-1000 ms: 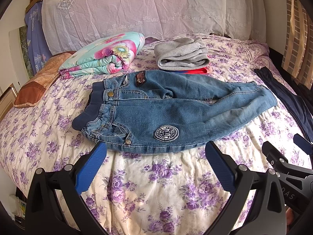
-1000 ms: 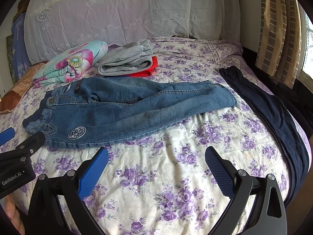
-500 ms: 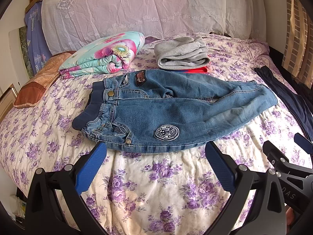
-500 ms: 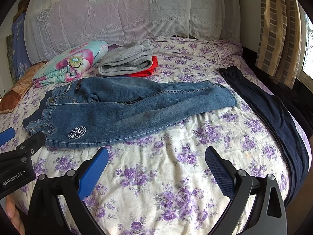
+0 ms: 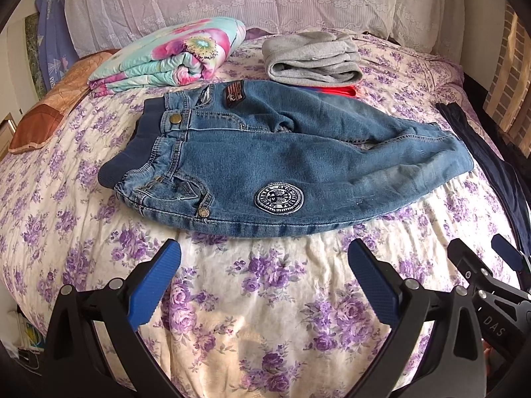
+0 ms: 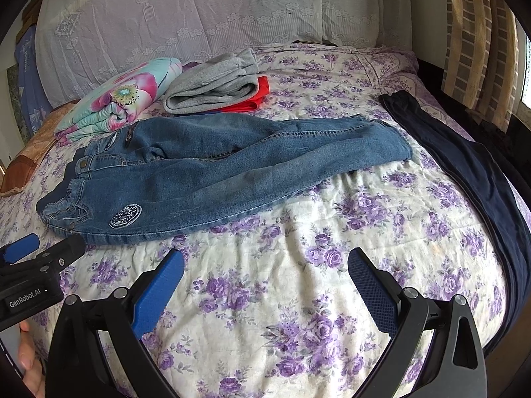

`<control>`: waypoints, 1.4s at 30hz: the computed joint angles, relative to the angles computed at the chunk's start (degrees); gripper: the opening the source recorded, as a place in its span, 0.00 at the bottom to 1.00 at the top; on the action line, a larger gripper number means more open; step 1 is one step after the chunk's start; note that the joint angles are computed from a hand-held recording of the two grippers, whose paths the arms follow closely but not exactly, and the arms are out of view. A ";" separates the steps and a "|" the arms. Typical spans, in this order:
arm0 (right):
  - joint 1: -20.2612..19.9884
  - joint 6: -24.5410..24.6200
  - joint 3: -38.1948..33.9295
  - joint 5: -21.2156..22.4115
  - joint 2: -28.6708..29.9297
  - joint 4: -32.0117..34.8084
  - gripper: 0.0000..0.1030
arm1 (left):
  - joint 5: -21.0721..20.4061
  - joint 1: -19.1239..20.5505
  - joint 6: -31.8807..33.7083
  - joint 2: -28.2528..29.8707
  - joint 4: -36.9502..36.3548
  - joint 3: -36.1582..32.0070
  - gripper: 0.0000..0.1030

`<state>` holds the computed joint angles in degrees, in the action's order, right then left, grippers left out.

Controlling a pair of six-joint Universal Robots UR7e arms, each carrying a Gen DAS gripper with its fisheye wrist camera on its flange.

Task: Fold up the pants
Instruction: 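Grasp the jeans waistband with the left tool while the right tool grasps a leg hem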

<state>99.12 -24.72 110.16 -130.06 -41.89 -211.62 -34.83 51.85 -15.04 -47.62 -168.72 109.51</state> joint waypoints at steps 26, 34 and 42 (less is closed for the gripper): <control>-4.53 4.29 2.12 5.71 -5.74 7.71 0.97 | -13.59 13.85 -14.48 -5.45 4.02 -6.39 0.11; -13.67 15.87 -6.86 15.50 -14.82 31.32 0.97 | -7.83 12.71 -10.84 -2.82 2.68 -7.02 0.11; -20.25 27.17 -24.32 28.89 -8.38 50.60 0.63 | -8.42 13.06 -10.05 -3.40 3.84 -6.84 0.11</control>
<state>78.88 2.44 85.85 -101.17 -50.27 -161.02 -43.25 64.92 -25.09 -51.02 -164.88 102.68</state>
